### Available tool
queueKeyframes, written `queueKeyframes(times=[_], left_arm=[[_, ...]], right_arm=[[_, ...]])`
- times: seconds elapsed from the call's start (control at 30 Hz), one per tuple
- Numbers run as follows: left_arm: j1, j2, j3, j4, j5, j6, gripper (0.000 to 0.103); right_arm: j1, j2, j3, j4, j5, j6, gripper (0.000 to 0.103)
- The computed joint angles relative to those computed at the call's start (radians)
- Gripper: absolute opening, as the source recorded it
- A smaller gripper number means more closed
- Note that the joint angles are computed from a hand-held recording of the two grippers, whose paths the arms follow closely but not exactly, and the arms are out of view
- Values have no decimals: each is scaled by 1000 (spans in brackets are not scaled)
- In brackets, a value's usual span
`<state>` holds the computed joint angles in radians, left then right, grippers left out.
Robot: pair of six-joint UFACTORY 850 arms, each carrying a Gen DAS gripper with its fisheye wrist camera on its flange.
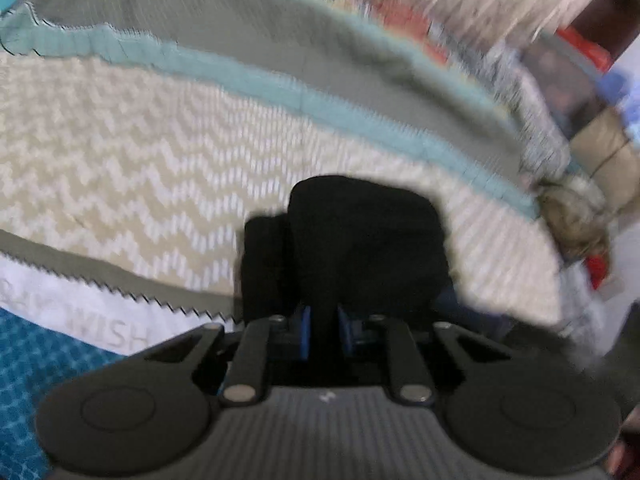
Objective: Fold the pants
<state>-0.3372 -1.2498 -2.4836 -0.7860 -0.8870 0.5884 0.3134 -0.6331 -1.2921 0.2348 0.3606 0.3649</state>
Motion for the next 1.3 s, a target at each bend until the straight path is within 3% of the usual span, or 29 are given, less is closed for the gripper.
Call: queueKeyframes(times=[0.07,0.13,0.2,0.27,0.37,0.43,0.53,0.63,0.7,0.87,0.93,0.97,1.0,1.07,1.13,1.2,1.3], left_arm=[[8,75,117,-14,86,66,13],[-3,48,83,116,92,-28,13],[-25,-57,-56,295,39,-186,14],[-36,-101,-93,364,35,-250,17],[-29,-43,-9,293,80,-195,22],[-18,-4,41,242,115,-147,38],[-10,67,139,159,224,-61,41],[-18,59,117,129,233,-26,41],[-31,53,112,120,222,-8,41],[-68,63,160,132,206,34,41],[-83,96,232,144,247,70,41],[-90,119,277,144,282,101,42],[-97,127,295,145,300,116,42],[-107,134,307,160,312,106,42],[-114,135,309,173,316,117,42],[-124,128,298,205,320,104,43],[-128,118,268,247,296,58,43]], right_arm=[[24,-25,-47,-10,-60,-74,30],[39,-69,-81,-16,-79,-63,28],[42,-127,-129,-17,-126,-34,0],[44,-166,-164,36,-154,-100,0],[40,-150,-162,0,-173,-77,1],[31,-124,-128,-141,-149,66,2],[35,-66,-58,-122,-68,42,14],[45,-14,-11,127,18,-258,20],[38,-9,-32,263,32,-407,21],[-24,-92,-176,380,-71,-464,23],[-46,-143,-253,516,-147,-570,21],[-53,-162,-267,574,-158,-618,30],[-62,-175,-263,591,-154,-624,55],[-84,-178,-238,580,-155,-511,70],[-107,-165,-208,478,-186,-302,73],[-111,-154,-174,342,-162,-146,76],[-104,-149,-175,434,-166,-222,77]])
